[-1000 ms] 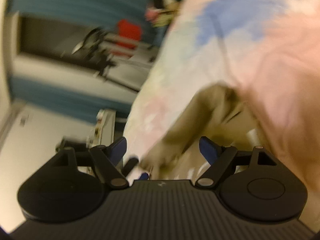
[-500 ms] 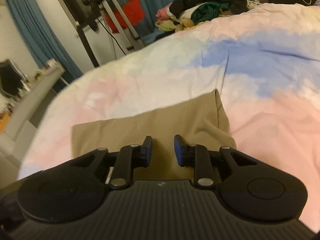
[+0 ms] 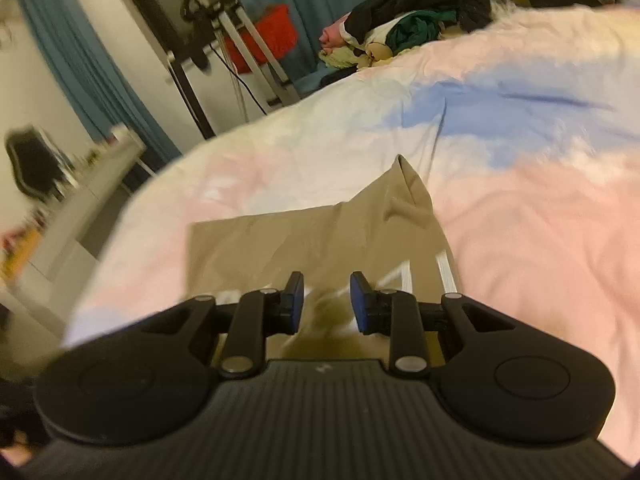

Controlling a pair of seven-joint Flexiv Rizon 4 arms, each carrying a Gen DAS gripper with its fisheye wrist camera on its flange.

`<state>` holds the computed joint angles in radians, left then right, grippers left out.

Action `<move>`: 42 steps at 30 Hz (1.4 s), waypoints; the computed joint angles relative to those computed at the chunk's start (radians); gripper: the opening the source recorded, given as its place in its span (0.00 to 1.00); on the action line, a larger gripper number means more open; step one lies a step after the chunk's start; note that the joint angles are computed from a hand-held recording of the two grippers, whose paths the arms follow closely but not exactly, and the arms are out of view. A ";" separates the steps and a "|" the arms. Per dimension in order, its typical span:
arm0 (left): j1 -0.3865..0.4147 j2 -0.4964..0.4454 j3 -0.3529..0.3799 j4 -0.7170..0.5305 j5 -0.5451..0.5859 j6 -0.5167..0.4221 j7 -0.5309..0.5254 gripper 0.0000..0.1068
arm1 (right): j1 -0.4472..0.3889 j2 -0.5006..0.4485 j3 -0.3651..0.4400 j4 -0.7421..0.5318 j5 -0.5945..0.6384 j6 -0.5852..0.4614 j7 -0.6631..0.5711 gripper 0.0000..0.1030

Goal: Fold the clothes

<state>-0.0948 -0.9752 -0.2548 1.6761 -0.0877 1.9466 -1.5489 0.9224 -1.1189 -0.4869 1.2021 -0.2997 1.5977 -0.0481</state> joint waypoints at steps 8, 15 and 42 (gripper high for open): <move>0.277 -0.005 -0.276 0.157 0.190 0.077 -0.151 0.92 | -0.069 0.028 0.253 0.126 0.205 0.317 0.036 0.80; 0.445 -0.123 -0.475 0.140 0.318 0.027 -0.226 0.93 | -0.179 -0.059 0.465 -0.008 0.264 0.292 0.053 0.80; 0.602 -0.596 -0.851 0.045 0.268 -0.053 -0.225 0.40 | 0.180 -0.086 -0.111 0.060 0.729 0.315 0.134 0.23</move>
<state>0.5069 -1.5712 -1.1055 1.7208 0.1804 1.8933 -1.7743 1.1020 -1.2047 -0.5977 1.2623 0.4290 1.9131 0.0855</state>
